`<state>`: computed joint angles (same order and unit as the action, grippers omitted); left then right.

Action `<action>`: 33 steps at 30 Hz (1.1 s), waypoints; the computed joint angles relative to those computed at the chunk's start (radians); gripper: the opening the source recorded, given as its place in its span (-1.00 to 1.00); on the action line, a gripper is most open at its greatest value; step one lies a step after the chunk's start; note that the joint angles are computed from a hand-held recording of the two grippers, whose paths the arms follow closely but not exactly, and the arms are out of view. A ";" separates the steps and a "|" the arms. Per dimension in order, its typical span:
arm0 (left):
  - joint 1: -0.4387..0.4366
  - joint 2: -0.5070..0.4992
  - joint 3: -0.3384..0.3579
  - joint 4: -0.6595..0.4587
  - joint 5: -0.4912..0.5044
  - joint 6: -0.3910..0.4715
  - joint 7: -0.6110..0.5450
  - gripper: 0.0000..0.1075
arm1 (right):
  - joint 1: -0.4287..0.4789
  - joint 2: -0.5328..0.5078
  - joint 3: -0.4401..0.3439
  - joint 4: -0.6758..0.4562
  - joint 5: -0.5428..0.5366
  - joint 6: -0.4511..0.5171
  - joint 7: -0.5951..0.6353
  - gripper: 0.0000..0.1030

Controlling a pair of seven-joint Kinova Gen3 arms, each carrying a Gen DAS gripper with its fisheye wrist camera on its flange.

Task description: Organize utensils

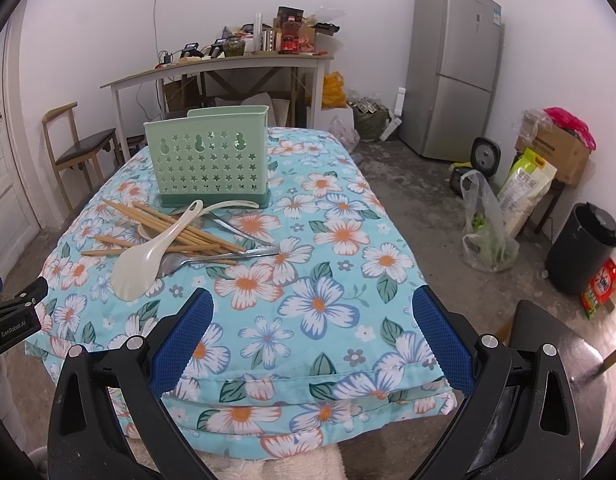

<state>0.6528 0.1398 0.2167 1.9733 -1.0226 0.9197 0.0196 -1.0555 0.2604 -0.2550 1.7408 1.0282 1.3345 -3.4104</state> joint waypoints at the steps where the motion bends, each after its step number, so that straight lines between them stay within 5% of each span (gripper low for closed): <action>1: 0.000 0.000 0.000 0.000 -0.001 0.001 0.001 0.81 | -0.001 0.002 0.000 -0.003 0.000 0.002 0.000 0.85; 33: 0.001 0.009 0.001 0.002 0.000 -0.013 -0.007 0.81 | -0.005 0.011 0.001 -0.009 -0.009 0.000 -0.004 0.85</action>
<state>0.6536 0.1484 0.2175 1.9757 -1.0222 0.9071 0.0126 -1.0608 0.2718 -0.2542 1.7316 1.0197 1.3344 -3.4140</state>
